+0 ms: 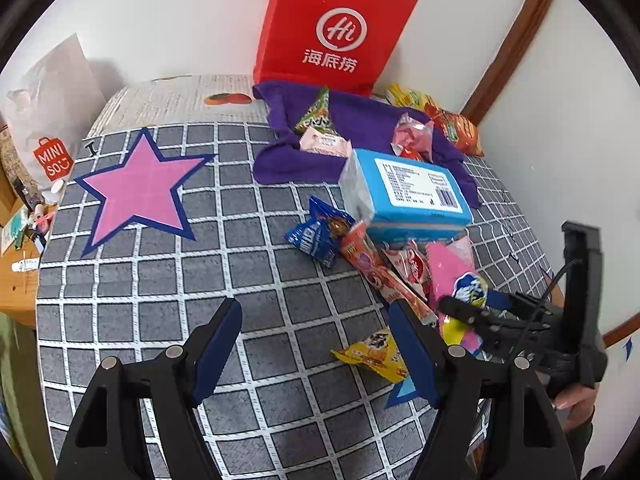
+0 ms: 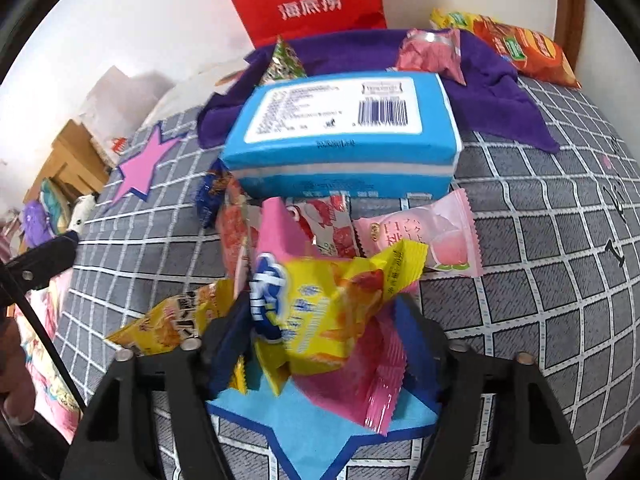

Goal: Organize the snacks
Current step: 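Grasp the pink-yellow snack bag with the right tool while the left tool moves toward the yellow cracker bag, then lift the pink-yellow bag with the right tool while the left tool grasps the yellow cracker bag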

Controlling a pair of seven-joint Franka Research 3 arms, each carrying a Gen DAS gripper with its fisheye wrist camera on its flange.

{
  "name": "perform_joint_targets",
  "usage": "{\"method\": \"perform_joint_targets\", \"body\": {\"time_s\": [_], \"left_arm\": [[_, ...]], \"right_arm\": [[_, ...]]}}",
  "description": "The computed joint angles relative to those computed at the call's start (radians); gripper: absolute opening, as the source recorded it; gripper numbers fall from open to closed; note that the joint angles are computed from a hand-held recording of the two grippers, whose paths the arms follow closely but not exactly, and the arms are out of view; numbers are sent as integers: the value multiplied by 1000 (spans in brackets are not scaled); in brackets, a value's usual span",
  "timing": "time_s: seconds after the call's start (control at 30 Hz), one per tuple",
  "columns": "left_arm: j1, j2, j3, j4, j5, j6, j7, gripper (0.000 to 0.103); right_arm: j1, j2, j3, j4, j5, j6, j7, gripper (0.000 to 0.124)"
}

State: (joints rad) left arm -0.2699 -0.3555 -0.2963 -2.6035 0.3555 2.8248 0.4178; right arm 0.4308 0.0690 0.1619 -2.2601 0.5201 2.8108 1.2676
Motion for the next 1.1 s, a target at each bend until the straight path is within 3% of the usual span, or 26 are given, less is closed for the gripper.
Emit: {"method": "perform_joint_targets", "body": {"time_s": [0.27,0.63,0.97,1.1], "left_arm": [[-21,62,-19,54,9,-12,4,74],[-76,249,-18,195,10,-32,67,74],[-112,336,-13,255,46,-104,73,73],[-114,324,-12,239,85,-100,35,62]], "right_arm": [[0,-79,-4,-55,143,11,-118,51],[10,-220,-66,-168,275,58,-247,51],[16,-248,-105,-210,334,59,-316,51],[9,-241,-103,-208,342,48,-327,51]]}}
